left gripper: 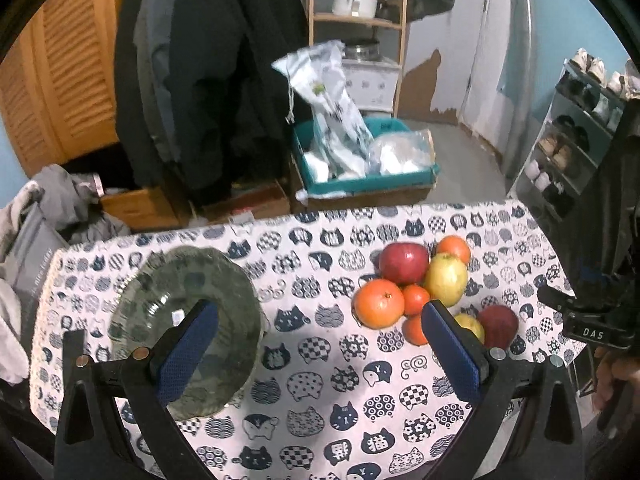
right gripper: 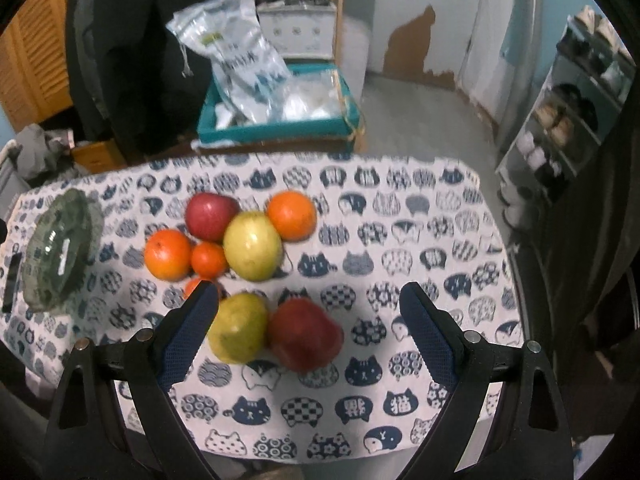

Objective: Organize fruits
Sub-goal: 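Move the left tool toward the large orange while the right tool approaches the red apple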

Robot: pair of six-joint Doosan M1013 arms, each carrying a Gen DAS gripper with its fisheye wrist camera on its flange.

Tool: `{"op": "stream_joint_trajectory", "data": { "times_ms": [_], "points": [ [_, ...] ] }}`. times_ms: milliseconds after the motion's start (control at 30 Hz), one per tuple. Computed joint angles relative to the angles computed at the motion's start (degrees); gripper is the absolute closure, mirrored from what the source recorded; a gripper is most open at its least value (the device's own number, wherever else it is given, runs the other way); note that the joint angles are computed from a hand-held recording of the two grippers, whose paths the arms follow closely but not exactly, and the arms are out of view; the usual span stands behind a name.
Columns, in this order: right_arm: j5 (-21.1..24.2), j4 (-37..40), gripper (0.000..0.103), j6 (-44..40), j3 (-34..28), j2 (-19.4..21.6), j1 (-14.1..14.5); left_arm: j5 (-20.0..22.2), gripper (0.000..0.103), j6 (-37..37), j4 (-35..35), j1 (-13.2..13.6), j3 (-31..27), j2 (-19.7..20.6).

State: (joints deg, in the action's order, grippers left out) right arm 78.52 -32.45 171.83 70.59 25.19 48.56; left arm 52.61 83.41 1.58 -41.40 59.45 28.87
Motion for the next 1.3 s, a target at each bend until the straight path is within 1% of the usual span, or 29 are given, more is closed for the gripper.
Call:
{"op": "stream_joint_trajectory", "data": {
  "times_ms": [267, 467, 600, 767, 933, 1000, 1067, 1167, 1300],
  "points": [
    [-2.34, 5.19, 0.012, -0.61, 2.71, -0.09, -1.23, 4.03, 0.001, 1.39, -0.59, -0.80, -1.57, 2.60],
    [-4.99, 8.90, 0.012, -1.06, 4.63, -0.31, -2.17, 8.17, 0.001, 1.83, -2.28, -0.81, -3.43, 5.02],
    [-6.10, 10.96, 0.013, -2.07, 5.55, -0.15, -2.72, 9.11, 0.001, 1.76, -2.59, -0.82, -3.98, 5.97],
    [-8.14, 13.82, 0.019, -3.33, 6.53, 0.07, -3.50, 10.32, 0.001, 1.62, -2.35, -1.04, -4.79, 7.05],
    [-9.77, 15.66, 0.020, -5.02, 7.09, 0.45, -4.02, 11.58, 0.001, 1.74, -2.45, -1.17, -5.66, 7.97],
    [-10.65, 16.29, 0.023, -5.74, 7.31, 0.49, -4.23, 11.91, 0.001, 1.92, -2.93, -1.17, -6.14, 8.38],
    [-12.71, 17.63, 0.030, -6.49, 8.00, 0.31, -4.59, 12.21, 0.001, 2.00, -3.16, -1.18, -6.58, 8.73],
    [-12.64, 17.14, 0.031, -6.67, 7.85, 0.46, -4.51, 12.56, 0.001, 2.08, -3.74, -1.12, -7.17, 9.25],
    [-13.85, 16.06, 0.032, -4.95, 8.56, 0.07, -4.61, 13.26, 0.001, 2.18, -5.56, -0.92, -8.45, 10.26]
  ]
}}
